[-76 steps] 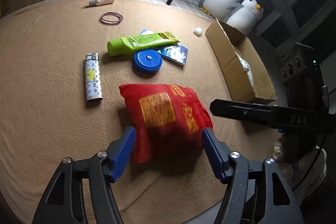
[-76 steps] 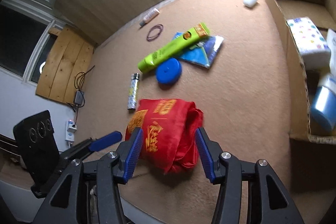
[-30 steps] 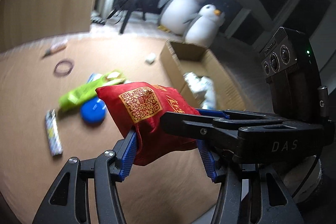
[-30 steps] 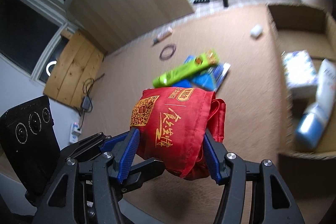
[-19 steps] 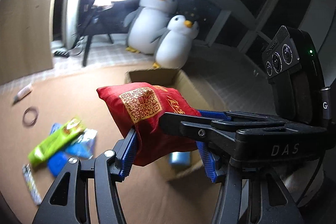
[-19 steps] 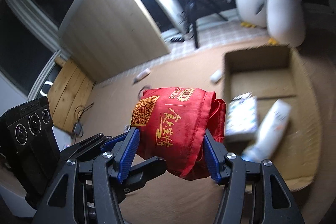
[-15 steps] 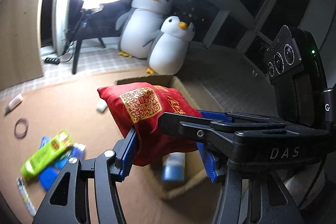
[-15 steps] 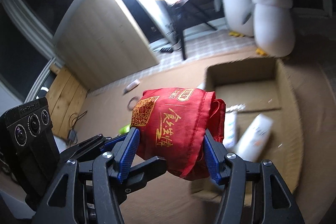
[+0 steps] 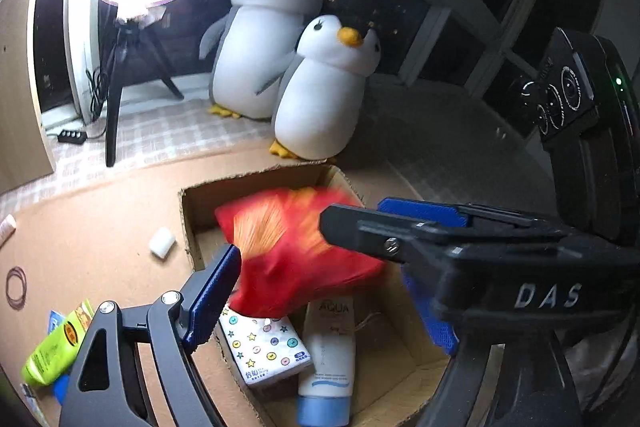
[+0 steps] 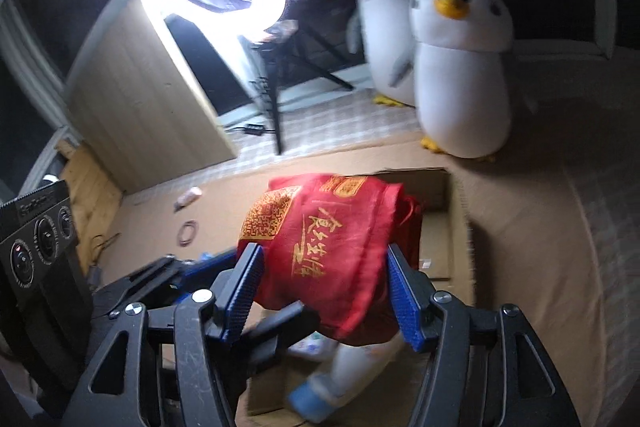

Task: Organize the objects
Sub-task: 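Carry the red bag with the right tool into the box and release, then move the left tool toward the blue round tin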

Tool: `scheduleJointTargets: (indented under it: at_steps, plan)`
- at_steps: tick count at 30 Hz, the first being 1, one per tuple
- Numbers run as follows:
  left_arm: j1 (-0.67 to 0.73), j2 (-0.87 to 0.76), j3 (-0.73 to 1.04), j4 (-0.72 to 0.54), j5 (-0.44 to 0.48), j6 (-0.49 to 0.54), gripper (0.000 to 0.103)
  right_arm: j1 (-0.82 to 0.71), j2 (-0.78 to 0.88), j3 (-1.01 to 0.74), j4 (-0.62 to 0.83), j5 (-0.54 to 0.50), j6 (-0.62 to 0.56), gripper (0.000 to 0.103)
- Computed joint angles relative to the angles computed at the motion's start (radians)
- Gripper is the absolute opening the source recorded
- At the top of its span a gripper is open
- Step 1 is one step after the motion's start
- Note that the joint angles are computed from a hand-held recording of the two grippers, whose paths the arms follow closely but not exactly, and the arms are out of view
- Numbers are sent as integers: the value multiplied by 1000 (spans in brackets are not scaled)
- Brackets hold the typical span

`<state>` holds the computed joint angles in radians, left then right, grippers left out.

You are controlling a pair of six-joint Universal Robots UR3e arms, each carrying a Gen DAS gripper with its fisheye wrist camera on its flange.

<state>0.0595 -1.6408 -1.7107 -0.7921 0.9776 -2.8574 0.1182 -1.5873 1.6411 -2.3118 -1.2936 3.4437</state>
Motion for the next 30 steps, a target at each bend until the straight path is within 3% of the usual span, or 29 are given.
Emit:
scheduleJointTargets:
  at_steps: [9, 16, 24, 30]
  plan:
    - [66, 73, -73, -49, -23, 84, 85, -17, -33, 63, -10, 3, 33, 62]
    - [218, 221, -159, -205, -72, 208, 85, 59, -36, 75, -38, -43, 95, 63]
    - [532, 453, -279, -536, -107, 514, 85, 222, -13, 81, -118, -107, 199, 63]
    - [815, 554, -335, -765, -76, 760, 85, 349, 26, 78, -193, -163, 278, 63]
